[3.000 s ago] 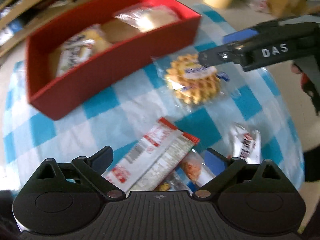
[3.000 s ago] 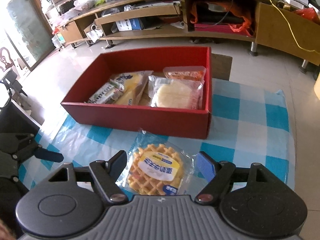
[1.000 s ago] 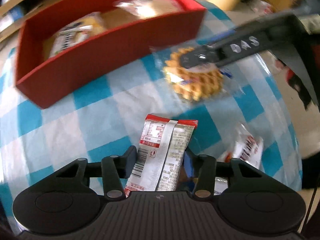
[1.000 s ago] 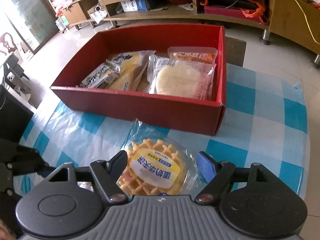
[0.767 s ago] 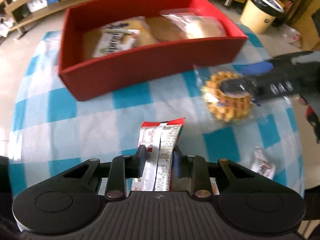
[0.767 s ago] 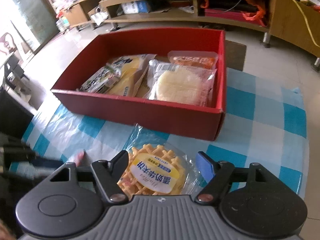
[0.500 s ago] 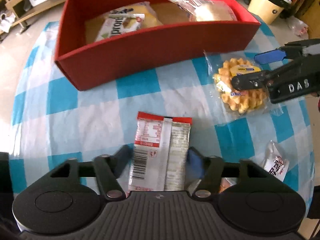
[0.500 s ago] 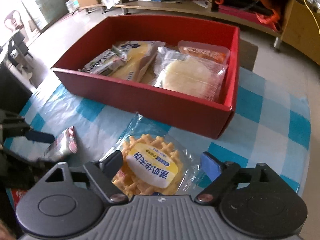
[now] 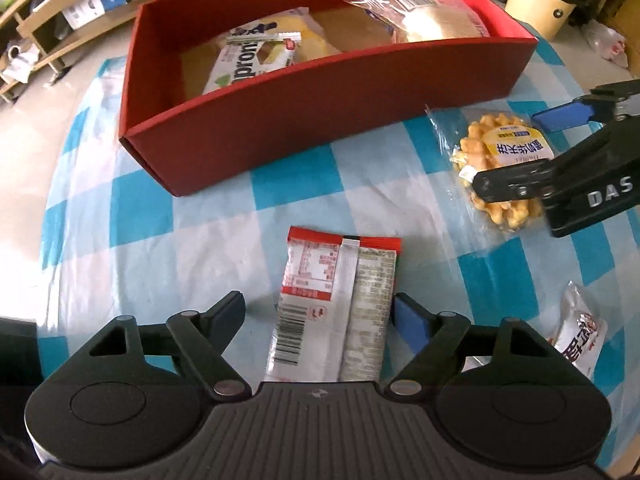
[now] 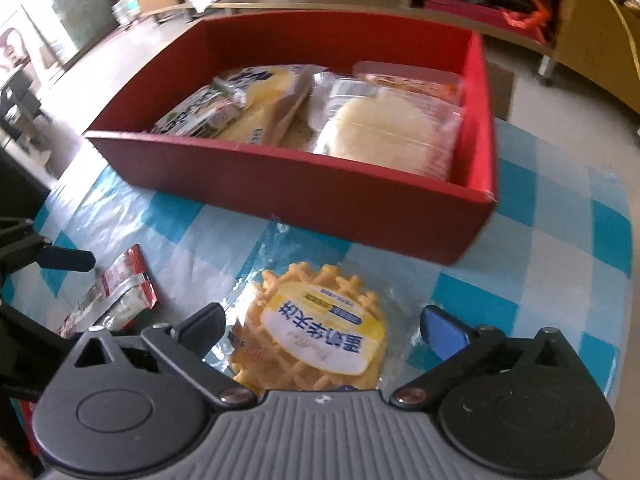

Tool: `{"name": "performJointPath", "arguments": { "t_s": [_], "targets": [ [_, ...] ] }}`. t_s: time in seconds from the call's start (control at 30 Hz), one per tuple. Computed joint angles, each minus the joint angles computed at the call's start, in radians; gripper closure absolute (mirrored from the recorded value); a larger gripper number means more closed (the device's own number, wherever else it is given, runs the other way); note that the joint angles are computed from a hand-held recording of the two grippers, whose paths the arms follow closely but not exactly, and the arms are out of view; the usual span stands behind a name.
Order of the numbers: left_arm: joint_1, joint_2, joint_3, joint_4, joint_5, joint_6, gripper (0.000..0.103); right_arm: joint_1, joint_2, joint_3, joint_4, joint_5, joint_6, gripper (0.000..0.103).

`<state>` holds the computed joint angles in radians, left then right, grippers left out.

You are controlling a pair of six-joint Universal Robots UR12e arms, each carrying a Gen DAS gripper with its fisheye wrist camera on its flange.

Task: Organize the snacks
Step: 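Close the left tool on the red-white biscuit pack while the right tool grasps the waffle pack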

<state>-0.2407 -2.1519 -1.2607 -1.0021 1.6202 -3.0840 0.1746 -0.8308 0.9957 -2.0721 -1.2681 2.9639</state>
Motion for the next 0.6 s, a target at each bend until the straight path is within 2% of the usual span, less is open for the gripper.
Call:
{"name": "performJointPath", "arguments": {
  "t_s": [0.1, 0.2, 0.27, 0.33, 0.43, 0.5, 0.6],
  "targets": [
    [-0.004, 0.002, -0.008, 0.012, 0.022, 0.005, 0.01, 0.0, -0.023, 0.037, -0.032, -0.02, 0.019, 0.002],
    [0.007, 0.005, -0.009, -0.014, -0.022, -0.026, 0.01, -0.002, -0.046, 0.074, -0.055, -0.029, 0.03, 0.002],
    [0.003, 0.002, -0.008, -0.004, -0.015, -0.023, 0.011, -0.005, -0.052, 0.084, -0.051, -0.031, 0.048, 0.002],
    [0.0, 0.005, -0.011, -0.004, -0.015, -0.04, 0.014, -0.013, -0.055, 0.089, -0.039, -0.015, 0.092, 0.002],
    [-0.005, 0.011, -0.014, -0.006, -0.02, -0.041, 0.026, -0.021, -0.048, 0.087, -0.028, 0.022, 0.156, 0.002],
    [-0.012, 0.015, -0.016, -0.002, -0.013, -0.035, 0.032, -0.015, -0.046, 0.091, -0.064, 0.004, 0.162, 0.002],
    [-0.017, 0.018, -0.026, 0.015, -0.005, -0.028, 0.03, -0.002, -0.037, 0.085, -0.092, -0.039, 0.179, 0.002]
  ]
}}
